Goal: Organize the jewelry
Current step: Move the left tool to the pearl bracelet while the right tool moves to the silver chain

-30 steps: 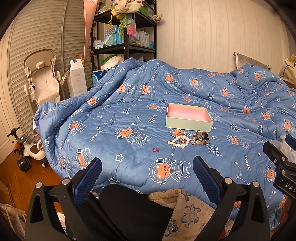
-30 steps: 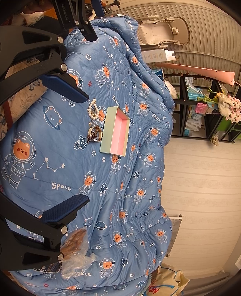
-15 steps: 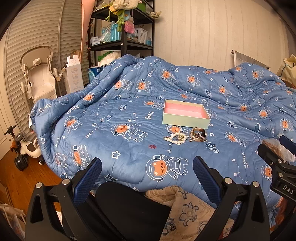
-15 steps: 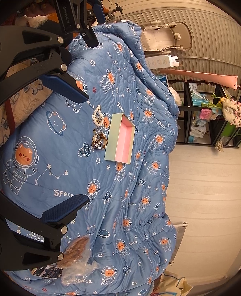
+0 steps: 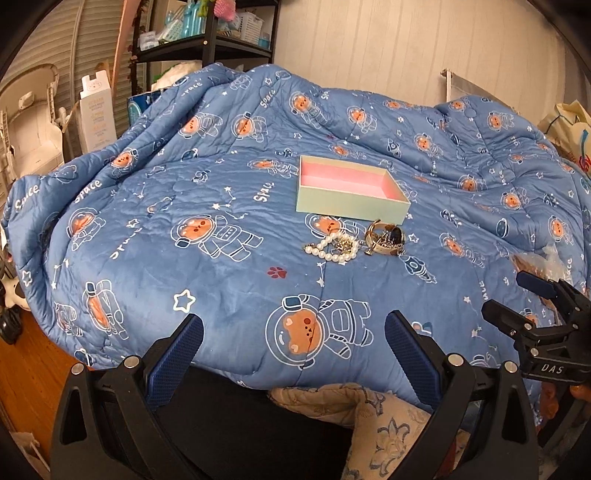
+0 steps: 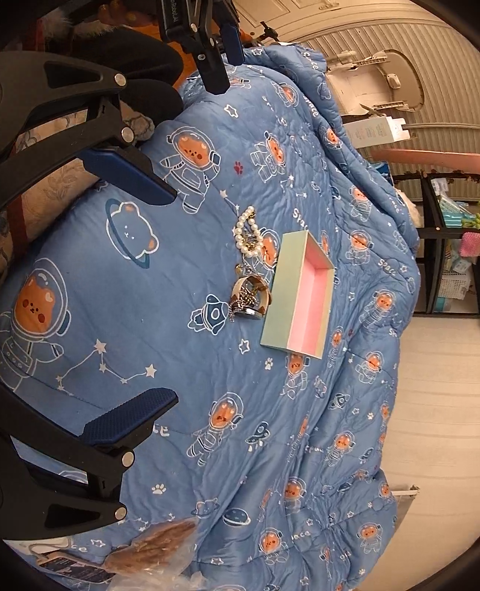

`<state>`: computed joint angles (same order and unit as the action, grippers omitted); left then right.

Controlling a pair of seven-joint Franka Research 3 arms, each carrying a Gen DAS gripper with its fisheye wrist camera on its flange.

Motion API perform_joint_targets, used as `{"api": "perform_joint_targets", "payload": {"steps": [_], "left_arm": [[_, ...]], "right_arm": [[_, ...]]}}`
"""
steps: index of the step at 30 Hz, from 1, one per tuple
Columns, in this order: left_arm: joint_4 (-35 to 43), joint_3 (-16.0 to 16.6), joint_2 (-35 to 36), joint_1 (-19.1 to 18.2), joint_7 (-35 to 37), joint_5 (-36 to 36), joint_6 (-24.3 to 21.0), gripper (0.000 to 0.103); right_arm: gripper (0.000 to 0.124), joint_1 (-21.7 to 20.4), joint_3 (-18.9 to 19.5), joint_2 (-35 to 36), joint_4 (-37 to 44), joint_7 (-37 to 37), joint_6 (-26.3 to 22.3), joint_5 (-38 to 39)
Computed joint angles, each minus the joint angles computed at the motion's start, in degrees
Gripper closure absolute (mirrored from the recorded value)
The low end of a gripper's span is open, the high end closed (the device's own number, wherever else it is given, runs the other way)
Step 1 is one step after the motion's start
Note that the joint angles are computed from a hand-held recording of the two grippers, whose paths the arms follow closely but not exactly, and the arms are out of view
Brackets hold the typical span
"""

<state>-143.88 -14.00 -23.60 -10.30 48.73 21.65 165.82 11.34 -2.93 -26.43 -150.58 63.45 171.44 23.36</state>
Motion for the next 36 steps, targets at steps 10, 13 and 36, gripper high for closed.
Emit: {"api": "perform_joint_targets", "payload": {"steps": [10, 13, 36], "left_arm": [[7.1, 2.9, 11.2, -1.8, 7.3, -4.1, -0.4, 0.007], [9.3, 3.2, 13.9, -2.1, 9.8, -5.7, -0.2, 0.007], [25.2, 1.2, 29.7, 0.7, 38.6, -24.9, -2.0, 0.044]], "right_arm": [[0.057, 1.9, -4.3, 14.6, 13.6, -7.7, -7.3, 11.5], [0.066, 1.2, -3.5, 18.8, 17.8, -13.1, -9.7, 14.3], [0.102, -7.3, 4.3, 34.5, 32.8, -34.2, -17.3, 14.5]]}}
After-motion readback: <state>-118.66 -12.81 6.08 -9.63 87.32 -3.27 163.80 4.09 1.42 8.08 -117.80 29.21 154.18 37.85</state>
